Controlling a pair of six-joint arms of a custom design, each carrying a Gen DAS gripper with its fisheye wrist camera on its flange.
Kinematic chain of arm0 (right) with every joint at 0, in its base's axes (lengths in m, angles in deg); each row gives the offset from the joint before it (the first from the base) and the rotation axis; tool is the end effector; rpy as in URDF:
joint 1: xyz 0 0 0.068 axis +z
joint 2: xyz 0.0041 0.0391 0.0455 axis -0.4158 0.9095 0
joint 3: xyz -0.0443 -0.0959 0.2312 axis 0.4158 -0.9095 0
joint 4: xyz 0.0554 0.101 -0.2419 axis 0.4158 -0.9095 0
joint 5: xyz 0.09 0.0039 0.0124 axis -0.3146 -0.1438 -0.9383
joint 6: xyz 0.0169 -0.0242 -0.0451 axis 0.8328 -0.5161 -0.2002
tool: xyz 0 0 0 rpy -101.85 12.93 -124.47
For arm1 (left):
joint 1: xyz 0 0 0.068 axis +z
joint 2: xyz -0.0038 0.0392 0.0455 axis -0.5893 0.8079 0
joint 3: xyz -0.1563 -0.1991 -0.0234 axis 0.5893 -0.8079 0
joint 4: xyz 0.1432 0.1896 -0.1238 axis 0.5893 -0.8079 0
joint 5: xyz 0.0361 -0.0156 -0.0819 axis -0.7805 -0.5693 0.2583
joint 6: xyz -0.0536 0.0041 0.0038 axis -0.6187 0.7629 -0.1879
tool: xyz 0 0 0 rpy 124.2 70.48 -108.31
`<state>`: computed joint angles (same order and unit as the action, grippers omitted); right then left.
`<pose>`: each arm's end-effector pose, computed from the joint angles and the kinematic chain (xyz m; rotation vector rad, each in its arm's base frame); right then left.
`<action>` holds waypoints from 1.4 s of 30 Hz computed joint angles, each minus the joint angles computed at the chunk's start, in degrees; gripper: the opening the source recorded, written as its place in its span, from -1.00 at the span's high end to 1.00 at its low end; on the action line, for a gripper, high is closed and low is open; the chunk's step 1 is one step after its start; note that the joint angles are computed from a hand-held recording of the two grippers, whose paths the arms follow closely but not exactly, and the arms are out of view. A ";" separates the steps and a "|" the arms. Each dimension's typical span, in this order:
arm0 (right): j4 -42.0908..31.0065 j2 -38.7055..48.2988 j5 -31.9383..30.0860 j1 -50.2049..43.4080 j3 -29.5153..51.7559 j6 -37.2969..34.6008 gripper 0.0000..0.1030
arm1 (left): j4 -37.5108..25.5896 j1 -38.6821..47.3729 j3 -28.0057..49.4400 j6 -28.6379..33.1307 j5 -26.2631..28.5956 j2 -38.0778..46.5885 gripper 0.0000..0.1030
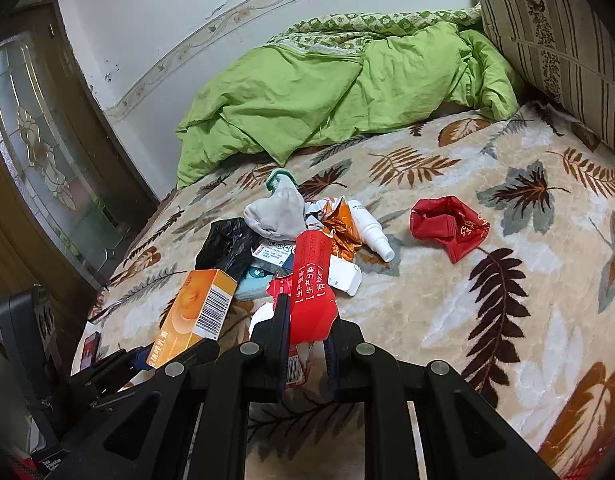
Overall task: Collect trash
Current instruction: 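Lift the orange box and red box off the bed with both tools, then carry both boxes over the red basket and open both tools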
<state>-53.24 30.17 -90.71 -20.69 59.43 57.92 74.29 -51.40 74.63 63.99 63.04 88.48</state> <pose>0.3372 0.0439 0.1161 -0.4274 2.2329 0.7474 0.2519 -0.0588 0.1059 -0.3270 2.2887 -0.0326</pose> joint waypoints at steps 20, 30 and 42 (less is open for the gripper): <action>-19.96 -14.65 -14.13 -22.71 -2.76 -10.09 0.70 | -6.76 -16.00 3.93 -1.22 1.93 -6.36 0.13; -38.72 -10.35 -15.75 -48.15 7.09 -30.06 0.70 | -9.84 -28.36 23.07 1.33 8.24 9.63 0.13; -38.61 -0.01 -7.60 -59.97 14.95 -34.40 0.57 | -18.79 -37.67 49.50 2.74 15.17 32.90 -0.13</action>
